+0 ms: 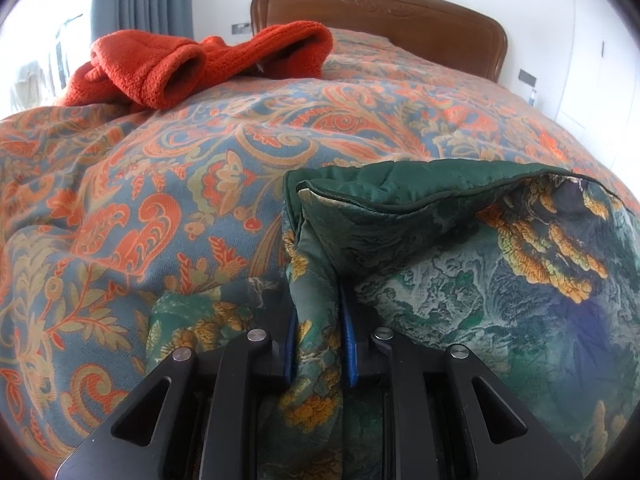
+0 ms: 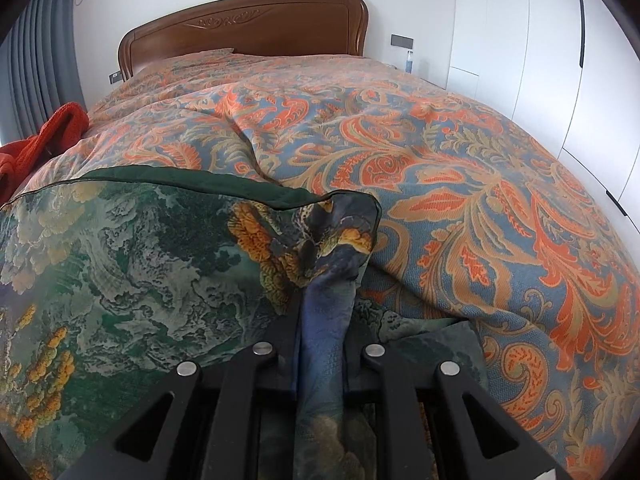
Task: Fold large clothes
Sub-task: 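Press the folded hem down onto the jacket with both tools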
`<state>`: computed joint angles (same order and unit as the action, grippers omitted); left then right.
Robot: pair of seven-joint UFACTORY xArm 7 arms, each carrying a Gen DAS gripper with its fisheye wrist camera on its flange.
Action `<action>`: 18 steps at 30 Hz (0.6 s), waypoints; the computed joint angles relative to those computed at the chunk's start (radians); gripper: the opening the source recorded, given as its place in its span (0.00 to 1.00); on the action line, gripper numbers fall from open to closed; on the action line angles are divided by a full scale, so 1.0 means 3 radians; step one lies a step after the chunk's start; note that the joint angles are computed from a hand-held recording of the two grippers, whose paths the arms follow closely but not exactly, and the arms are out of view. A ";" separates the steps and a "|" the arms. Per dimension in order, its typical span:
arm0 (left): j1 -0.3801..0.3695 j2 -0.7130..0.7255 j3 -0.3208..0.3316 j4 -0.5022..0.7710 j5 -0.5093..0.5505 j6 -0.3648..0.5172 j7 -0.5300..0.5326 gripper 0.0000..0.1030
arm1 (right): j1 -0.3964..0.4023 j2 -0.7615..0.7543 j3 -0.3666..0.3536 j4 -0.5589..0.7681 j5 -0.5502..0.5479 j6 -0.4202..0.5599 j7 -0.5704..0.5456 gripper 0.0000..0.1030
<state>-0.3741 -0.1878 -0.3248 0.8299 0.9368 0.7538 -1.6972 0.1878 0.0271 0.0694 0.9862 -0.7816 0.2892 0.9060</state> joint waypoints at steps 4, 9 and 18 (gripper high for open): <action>0.0001 -0.0003 0.0002 -0.0005 0.0007 -0.0010 -0.0011 0.17 | -0.0006 -0.0006 -0.0004 -0.0011 0.0008 -0.0014 -0.0012 0.15; 0.0014 -0.0015 0.0005 -0.0028 0.0032 -0.0059 -0.0052 0.17 | -0.0007 0.0003 -0.0005 -0.0008 0.0013 -0.0025 -0.0009 0.15; 0.0025 -0.0035 0.0001 -0.0043 0.0020 -0.0073 -0.0050 0.19 | -0.0004 0.0014 -0.0013 -0.0009 0.0006 -0.0047 0.0010 0.15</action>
<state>-0.3666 -0.1984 -0.3244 0.8170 0.9427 0.7318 -1.7123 0.1866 0.0314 0.0655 0.9834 -0.7799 0.2752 0.9091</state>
